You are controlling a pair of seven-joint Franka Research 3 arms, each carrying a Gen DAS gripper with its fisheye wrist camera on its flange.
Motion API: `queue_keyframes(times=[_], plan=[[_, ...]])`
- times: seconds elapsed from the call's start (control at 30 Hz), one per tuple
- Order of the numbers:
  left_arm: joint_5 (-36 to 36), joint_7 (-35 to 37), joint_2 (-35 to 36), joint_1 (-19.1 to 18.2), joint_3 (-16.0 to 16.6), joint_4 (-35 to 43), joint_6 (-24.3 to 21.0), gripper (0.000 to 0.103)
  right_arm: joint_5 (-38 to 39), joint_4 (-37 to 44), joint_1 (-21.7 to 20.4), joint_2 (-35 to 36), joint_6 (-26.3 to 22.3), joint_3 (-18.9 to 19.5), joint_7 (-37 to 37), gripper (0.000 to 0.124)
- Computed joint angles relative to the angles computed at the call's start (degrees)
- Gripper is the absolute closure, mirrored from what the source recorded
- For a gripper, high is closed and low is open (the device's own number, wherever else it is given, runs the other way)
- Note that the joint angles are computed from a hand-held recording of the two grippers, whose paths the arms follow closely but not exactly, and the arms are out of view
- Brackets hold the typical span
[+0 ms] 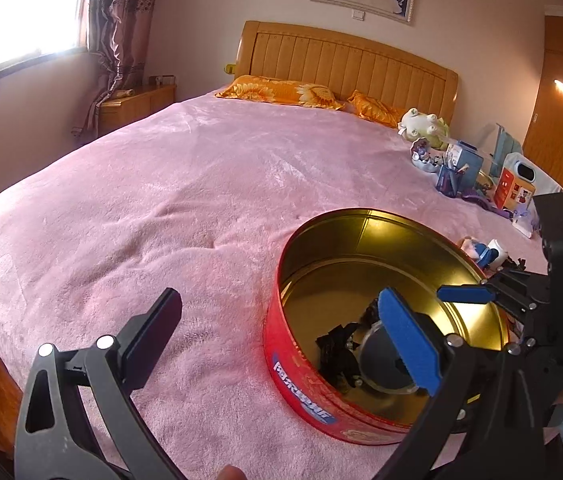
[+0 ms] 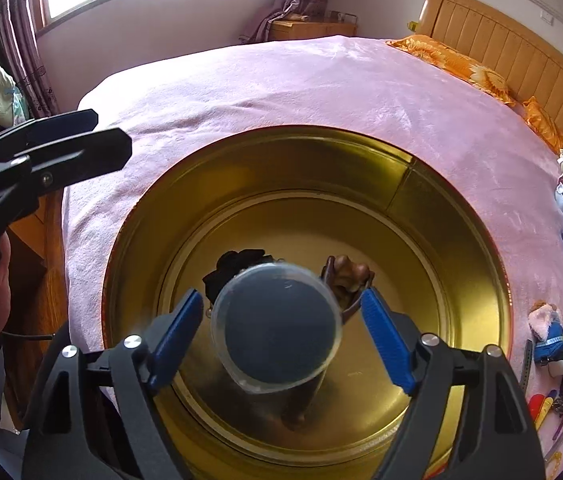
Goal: Organize jewelry
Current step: 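Withdraw the open right gripper from the tin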
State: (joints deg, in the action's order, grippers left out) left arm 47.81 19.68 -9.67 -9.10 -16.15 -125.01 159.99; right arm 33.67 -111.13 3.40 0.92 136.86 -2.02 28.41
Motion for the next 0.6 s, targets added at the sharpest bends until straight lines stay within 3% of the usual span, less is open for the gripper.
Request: queue_keyframes(times=[0.13, 0.23, 0.47, 0.6], plan=[[-0.4, 1.8, 1.8, -1.4, -0.7, 2.8, -0.4, 0.007, 3.8, -1.7, -1.3, -2.3, 2.5, -1.3, -1.4, 0.03], [-2.2, 5.1, 4.4, -3.4, -1.0, 5.7, 0.3, 0.007, 6.1, -4.4, -2.7, -4.2, 7.4, -2.8, -1.6, 0.028], [-7.1, 15.7, 15.2, -11.0, -1.8, 18.1, -2.3, 0.007, 8.8, -6.6, -8.4, -4.9, 10.0, -7.3, 0.8, 0.028], [-11.7, 22.7, 23.0, -15.6, -2.1, 27.6, -4.6, 0.007, 7.3, -9.1, -11.0, -5.4, 16.0, -8.4, 0.5, 0.028]])
